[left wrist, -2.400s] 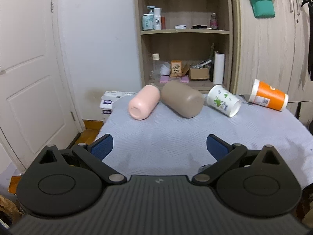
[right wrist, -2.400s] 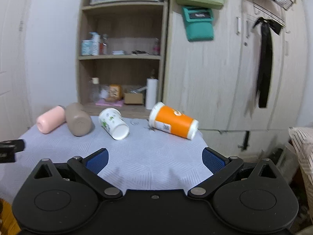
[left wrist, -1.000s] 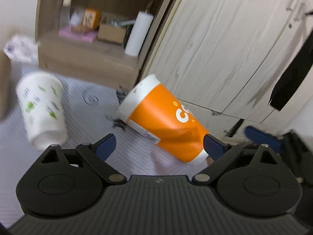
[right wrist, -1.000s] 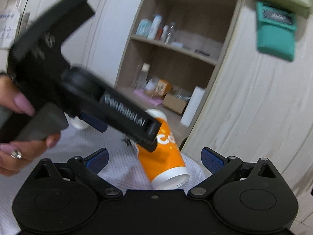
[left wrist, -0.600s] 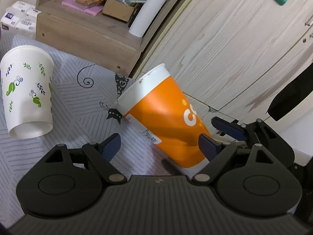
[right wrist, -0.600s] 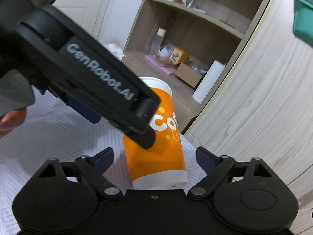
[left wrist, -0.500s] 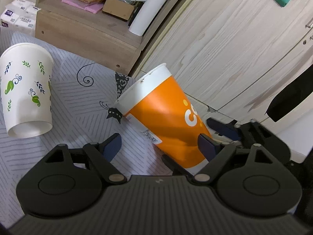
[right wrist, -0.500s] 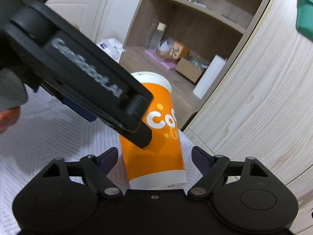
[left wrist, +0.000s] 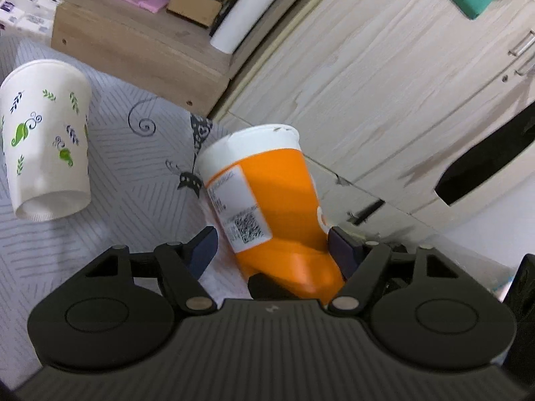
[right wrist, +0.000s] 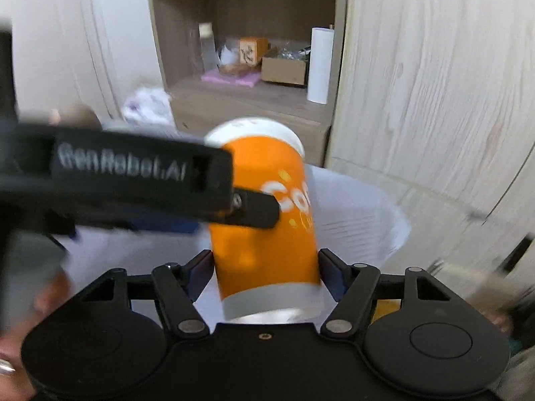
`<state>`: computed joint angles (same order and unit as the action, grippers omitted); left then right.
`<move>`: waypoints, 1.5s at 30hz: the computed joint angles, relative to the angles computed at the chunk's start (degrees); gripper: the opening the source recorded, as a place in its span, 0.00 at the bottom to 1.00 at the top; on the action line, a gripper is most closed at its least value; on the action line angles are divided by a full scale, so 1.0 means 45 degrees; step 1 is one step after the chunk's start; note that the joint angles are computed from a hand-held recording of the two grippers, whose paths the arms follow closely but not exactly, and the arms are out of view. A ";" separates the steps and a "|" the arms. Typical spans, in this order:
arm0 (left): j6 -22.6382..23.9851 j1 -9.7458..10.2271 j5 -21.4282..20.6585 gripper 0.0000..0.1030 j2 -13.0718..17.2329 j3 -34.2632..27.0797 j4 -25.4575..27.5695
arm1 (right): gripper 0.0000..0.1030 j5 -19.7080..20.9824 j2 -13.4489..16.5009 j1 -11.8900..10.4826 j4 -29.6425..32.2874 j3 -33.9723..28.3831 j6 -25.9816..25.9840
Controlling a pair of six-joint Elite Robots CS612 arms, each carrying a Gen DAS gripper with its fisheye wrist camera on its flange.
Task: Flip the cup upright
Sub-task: 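Close the right gripper around the orange cup's body and lift it, then rotate the held orange cup upright with the right gripper, rim up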
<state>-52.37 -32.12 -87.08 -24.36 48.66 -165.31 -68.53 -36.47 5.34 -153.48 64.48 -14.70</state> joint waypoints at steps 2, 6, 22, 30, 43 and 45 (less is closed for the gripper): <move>0.0215 0.0019 -0.0162 0.70 -0.0127 0.0218 -0.0035 | 0.70 0.0227 -0.0212 -0.0024 0.0281 0.0223 0.0696; 0.0586 0.0083 -0.0537 0.70 -0.0395 0.0700 -0.0154 | 0.70 0.0800 -0.0346 -0.0084 0.1036 0.0404 0.2199; 0.2994 0.0600 -0.2361 0.61 -0.2970 0.5002 -0.0424 | 0.69 0.3827 -0.1248 0.0308 0.1548 0.2210 0.4198; 0.3077 0.0964 -0.3307 0.61 -0.3348 0.5863 -0.0798 | 0.70 0.4247 -0.1228 0.0523 0.2437 0.2038 0.3526; 0.3867 0.1202 -0.4013 0.71 -0.3168 0.5898 -0.1337 | 0.81 0.4287 -0.0879 0.0461 0.1665 0.1718 0.2203; 0.3820 0.1229 -0.4155 0.71 -0.3088 0.5821 -0.1411 | 0.78 0.4364 -0.0769 0.0482 0.1775 0.1543 0.2250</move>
